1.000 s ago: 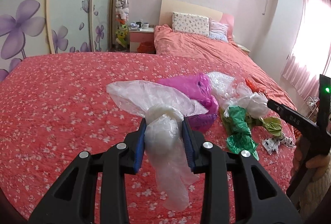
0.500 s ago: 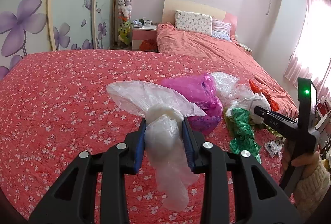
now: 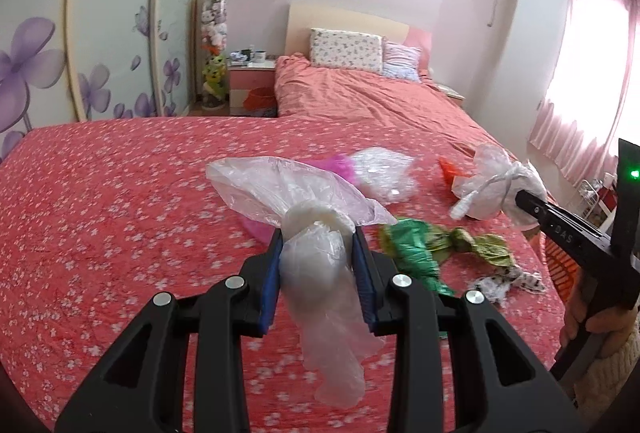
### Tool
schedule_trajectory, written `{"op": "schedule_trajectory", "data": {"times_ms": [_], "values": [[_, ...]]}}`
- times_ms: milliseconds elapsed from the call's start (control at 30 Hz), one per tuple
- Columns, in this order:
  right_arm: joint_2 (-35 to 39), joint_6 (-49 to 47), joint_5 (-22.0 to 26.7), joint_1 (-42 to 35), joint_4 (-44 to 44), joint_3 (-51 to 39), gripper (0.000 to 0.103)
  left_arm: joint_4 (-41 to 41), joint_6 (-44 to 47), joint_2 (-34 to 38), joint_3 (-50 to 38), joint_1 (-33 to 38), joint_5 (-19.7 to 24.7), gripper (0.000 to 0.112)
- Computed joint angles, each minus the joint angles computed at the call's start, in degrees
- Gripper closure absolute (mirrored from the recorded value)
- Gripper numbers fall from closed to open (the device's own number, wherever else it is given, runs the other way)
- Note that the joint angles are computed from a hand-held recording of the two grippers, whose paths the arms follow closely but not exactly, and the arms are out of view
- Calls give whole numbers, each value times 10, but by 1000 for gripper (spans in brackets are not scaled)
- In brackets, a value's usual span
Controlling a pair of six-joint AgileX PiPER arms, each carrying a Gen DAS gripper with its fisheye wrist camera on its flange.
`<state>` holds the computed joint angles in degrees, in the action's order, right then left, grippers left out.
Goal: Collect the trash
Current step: 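Carry both clear bags with both tools over the orange basket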
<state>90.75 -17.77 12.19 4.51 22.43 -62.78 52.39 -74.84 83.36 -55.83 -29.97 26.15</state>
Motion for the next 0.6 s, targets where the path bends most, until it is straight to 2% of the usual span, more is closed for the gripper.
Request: {"op": "schedule_trajectory", "data": {"times_ms": [133, 600], "values": [[-31, -36, 4, -33, 30, 24, 86, 5, -6, 20, -25, -28, 1, 79], [-127, -297, 25, -207, 276, 115, 86, -35, 38, 130, -154, -111, -14, 79]]}}
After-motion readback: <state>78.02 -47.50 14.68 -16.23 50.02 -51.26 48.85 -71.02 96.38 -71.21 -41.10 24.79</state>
